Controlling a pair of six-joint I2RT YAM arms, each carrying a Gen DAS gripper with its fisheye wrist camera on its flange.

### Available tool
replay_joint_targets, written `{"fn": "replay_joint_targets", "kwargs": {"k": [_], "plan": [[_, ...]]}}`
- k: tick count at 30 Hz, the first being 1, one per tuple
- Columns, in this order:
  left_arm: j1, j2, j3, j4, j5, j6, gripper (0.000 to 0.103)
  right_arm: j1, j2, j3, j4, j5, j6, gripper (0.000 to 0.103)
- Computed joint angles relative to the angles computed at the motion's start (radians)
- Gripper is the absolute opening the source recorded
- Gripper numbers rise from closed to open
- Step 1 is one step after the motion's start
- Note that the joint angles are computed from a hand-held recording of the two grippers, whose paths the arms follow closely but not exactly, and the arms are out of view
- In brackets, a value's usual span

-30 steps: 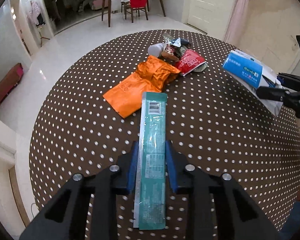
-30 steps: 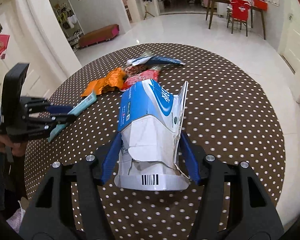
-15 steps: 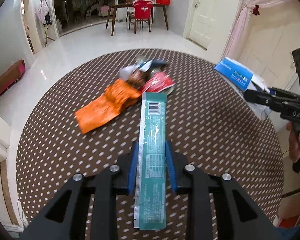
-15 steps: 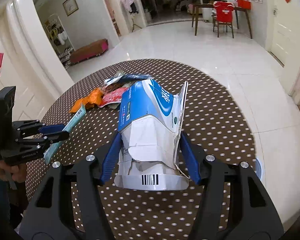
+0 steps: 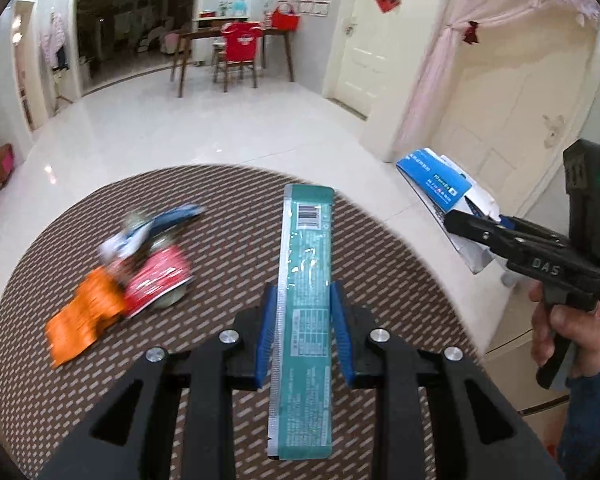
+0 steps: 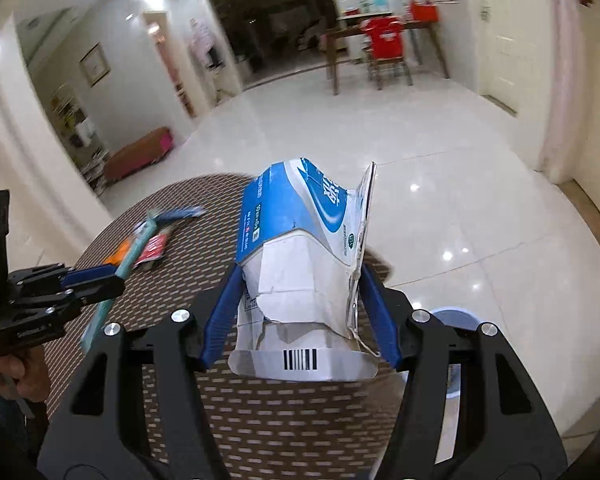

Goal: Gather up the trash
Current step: 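Carry both items to the wastebasket and open both tools to drop them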

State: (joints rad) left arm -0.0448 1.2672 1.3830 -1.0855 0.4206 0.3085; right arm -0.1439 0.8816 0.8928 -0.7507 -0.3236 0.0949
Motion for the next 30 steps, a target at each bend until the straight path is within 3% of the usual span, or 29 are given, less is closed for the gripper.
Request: {"fn": "replay_joint_targets", "kwargs": {"k": [5,11,21,24,26,30], "plan": [[-0.223,0.072,0.042,0.076,-0.059,-0.150,0.026,-0.374,0.064,0.015,-0.036,-0.173,-0.178,0.060],[-0.442,0.194,0.102,0.146,-0.119,-0.301,0.026,-0.640,0.244,0.012,-0.006,-0.237,-0.323,0.061],[-0.648,0.499,0.268,0.209,-0.215,-0.422,0.026,-0.702,0.619,-0.001,0.185,-0.203,-0.337,0.064],[-0.681,0.602,0.341,0.202,-0.234,-0.441,0.026,-0.700,0.734,0.021,0.250,-0.192,-0.327,0.071],[-0.687,0.673,0.408,0.181,-0.235,-0.442,0.026,-0.707,0.817,0.051,0.269,-0.190,-0.323,0.087],[-0.714,0.820,0.553,0.128,-0.251,-0.450,0.026,-0.750,0.901,0.094,0.287,-0.192,-0.298,0.089]]}}
